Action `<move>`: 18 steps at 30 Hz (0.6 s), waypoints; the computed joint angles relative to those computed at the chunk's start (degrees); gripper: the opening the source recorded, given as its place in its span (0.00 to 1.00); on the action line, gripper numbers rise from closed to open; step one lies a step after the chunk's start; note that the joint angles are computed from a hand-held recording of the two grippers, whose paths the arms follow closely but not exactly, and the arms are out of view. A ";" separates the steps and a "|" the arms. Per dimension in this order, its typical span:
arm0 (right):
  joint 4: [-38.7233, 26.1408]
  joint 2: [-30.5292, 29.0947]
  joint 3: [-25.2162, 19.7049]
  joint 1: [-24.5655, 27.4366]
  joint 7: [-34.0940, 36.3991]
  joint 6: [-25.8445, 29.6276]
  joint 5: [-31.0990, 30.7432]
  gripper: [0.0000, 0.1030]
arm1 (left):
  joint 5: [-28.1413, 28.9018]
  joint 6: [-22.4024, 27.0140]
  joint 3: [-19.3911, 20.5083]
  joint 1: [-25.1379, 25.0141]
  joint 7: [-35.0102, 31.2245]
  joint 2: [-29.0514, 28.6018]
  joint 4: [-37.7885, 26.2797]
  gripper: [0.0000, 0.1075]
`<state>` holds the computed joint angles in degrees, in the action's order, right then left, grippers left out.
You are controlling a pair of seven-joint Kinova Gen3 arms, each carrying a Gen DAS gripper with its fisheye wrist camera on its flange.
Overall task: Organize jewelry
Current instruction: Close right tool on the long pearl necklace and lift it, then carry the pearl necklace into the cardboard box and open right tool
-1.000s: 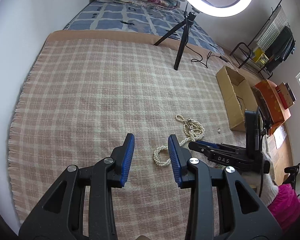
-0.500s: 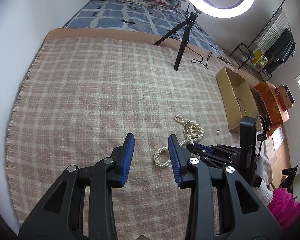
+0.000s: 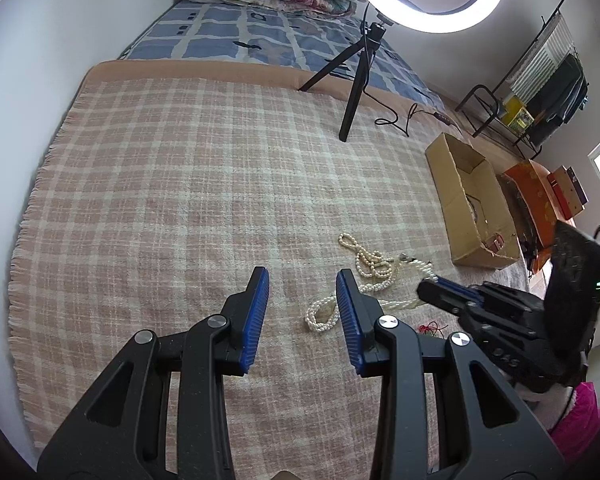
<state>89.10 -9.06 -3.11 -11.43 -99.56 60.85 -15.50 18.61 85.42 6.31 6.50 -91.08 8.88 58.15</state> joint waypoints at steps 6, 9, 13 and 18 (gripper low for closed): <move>-0.53 -3.54 1.89 0.70 1.08 -0.31 -1.94 0.05 | -0.19 -0.31 0.42 0.85 0.64 0.42 -0.57 0.32; -0.62 -5.22 3.09 1.19 1.67 0.17 -2.48 0.05 | -0.52 -0.57 0.73 1.55 0.76 0.74 -0.62 0.32; -0.62 -6.81 4.29 1.90 2.16 0.70 -2.62 0.05 | -1.67 -0.73 1.17 3.01 1.55 1.29 -1.02 0.32; -0.96 -8.88 6.52 3.01 3.28 1.20 -2.75 0.05 | -1.64 -1.07 1.63 4.26 2.78 2.11 -1.57 0.32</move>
